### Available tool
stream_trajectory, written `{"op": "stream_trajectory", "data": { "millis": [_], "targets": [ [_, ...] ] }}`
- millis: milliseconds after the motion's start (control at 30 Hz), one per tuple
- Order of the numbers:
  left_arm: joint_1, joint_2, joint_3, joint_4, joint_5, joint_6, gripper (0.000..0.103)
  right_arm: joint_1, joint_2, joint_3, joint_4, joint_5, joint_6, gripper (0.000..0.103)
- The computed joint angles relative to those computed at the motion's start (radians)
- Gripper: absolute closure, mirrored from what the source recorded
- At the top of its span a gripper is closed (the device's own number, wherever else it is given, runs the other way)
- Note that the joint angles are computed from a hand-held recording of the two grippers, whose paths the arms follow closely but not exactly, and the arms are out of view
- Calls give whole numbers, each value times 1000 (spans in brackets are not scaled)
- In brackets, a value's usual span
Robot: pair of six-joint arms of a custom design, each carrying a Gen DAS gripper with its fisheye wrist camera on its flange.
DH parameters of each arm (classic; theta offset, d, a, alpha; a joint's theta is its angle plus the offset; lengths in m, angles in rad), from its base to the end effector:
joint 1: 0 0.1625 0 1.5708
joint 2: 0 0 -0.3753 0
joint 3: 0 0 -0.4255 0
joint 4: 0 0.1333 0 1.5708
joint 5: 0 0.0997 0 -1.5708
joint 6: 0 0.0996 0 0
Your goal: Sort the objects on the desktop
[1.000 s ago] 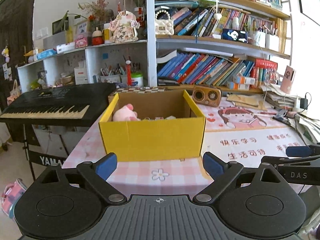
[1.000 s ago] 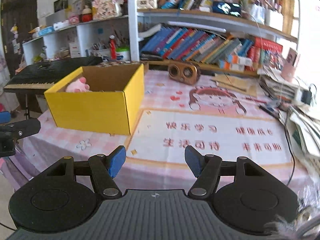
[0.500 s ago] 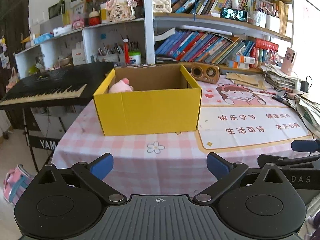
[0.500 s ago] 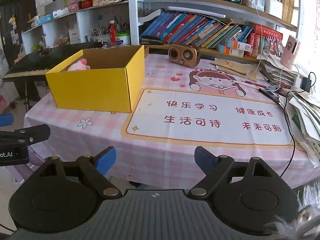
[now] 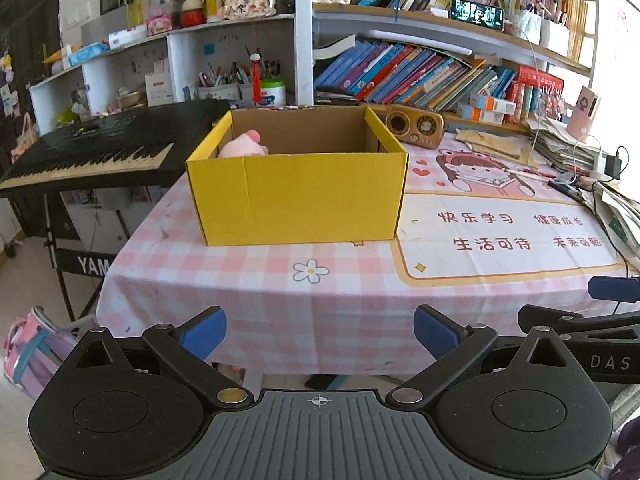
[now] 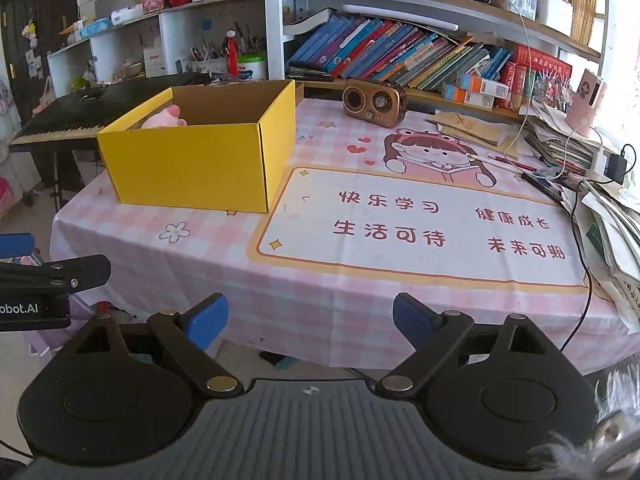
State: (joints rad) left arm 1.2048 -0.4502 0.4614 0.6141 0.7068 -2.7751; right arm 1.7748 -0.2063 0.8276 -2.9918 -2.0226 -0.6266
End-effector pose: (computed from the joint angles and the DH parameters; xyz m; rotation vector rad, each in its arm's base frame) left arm -0.0759 -0.7821 0.2023 0.2858 2.1091 -1.0592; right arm 0.2596 -0.8113 0.0007 0.7567 -2.2952 0.8780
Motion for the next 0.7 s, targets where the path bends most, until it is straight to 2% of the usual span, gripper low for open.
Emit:
{"op": "stream_trajectory", "data": {
  "millis": [333,700],
  "targets": [
    [-2,-11,20,-11,10,4,2,-4,-11,15,-6,0,6,12],
    [-6,41,-65,52,3,-16,0,-7,-14,15,4,1,14,12]
  ]
}}
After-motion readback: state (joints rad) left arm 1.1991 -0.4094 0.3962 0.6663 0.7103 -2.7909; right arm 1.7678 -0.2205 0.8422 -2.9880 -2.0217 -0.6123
